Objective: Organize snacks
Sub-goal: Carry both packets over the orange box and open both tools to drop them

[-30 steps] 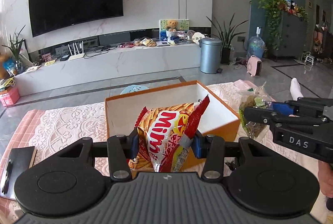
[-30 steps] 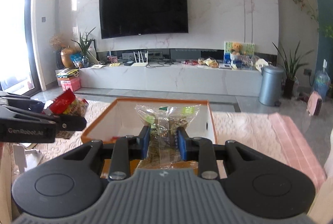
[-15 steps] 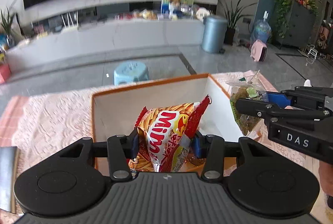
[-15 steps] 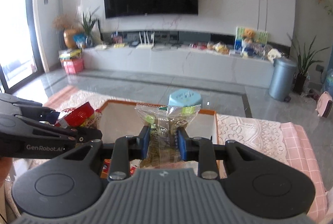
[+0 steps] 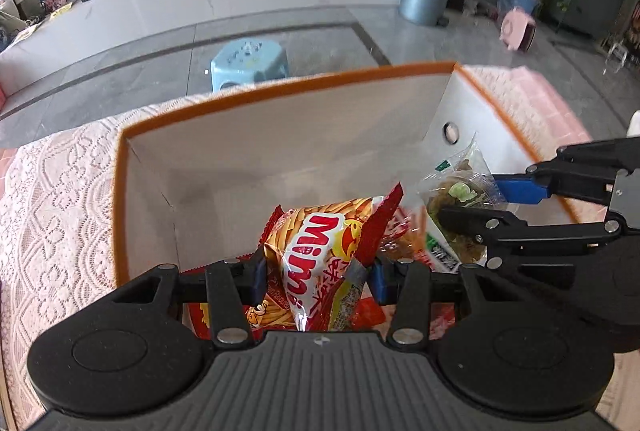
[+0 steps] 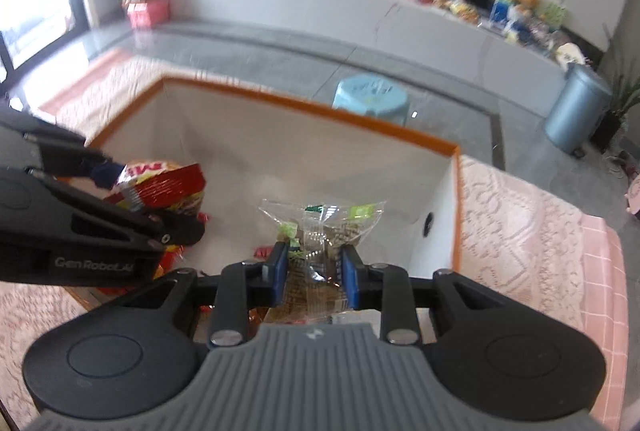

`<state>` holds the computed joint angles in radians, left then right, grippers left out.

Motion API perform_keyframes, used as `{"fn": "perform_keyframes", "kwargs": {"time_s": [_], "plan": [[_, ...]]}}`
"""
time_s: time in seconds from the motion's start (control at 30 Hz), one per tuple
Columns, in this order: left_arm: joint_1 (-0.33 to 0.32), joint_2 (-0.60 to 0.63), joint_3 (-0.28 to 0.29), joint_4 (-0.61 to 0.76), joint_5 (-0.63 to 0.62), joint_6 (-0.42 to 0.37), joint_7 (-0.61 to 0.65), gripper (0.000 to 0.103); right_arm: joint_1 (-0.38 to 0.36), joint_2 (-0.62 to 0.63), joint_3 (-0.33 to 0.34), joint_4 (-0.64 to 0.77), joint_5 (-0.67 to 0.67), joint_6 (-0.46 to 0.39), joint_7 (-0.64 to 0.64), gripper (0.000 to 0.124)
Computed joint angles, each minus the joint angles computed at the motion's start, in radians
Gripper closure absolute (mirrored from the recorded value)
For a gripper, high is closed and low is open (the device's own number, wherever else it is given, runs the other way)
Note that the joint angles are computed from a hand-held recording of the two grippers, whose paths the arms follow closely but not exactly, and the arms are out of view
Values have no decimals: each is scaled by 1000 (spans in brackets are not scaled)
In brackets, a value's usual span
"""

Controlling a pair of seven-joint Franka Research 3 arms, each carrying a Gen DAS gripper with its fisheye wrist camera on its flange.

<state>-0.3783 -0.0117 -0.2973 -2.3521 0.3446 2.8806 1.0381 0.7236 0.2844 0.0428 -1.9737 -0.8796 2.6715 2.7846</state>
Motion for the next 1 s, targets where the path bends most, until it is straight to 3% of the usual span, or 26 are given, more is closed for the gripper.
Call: {"fn": "perform_keyframes", "kwargs": {"time_s": [0.23,0.5,0.73,0.87,1.0], "plan": [[1,59,-2,47,-84,-52,91,50,-28,87,10,71,201,-28,-236,98],[0,114,-2,119,-77,-154,100,48,4,161,-13,172,325,-153,-384,97],[-4,117,0,129,-70,-169,97,38,24,167,-32,183,340,-189,-399,95],[-10,118,2,137,-37,-168,58,29,39,161,-41,185,311,-201,-374,88],[-10,91,4,118,-16,-158,32,28,55,140,-46,174,260,-207,-328,80]]}}
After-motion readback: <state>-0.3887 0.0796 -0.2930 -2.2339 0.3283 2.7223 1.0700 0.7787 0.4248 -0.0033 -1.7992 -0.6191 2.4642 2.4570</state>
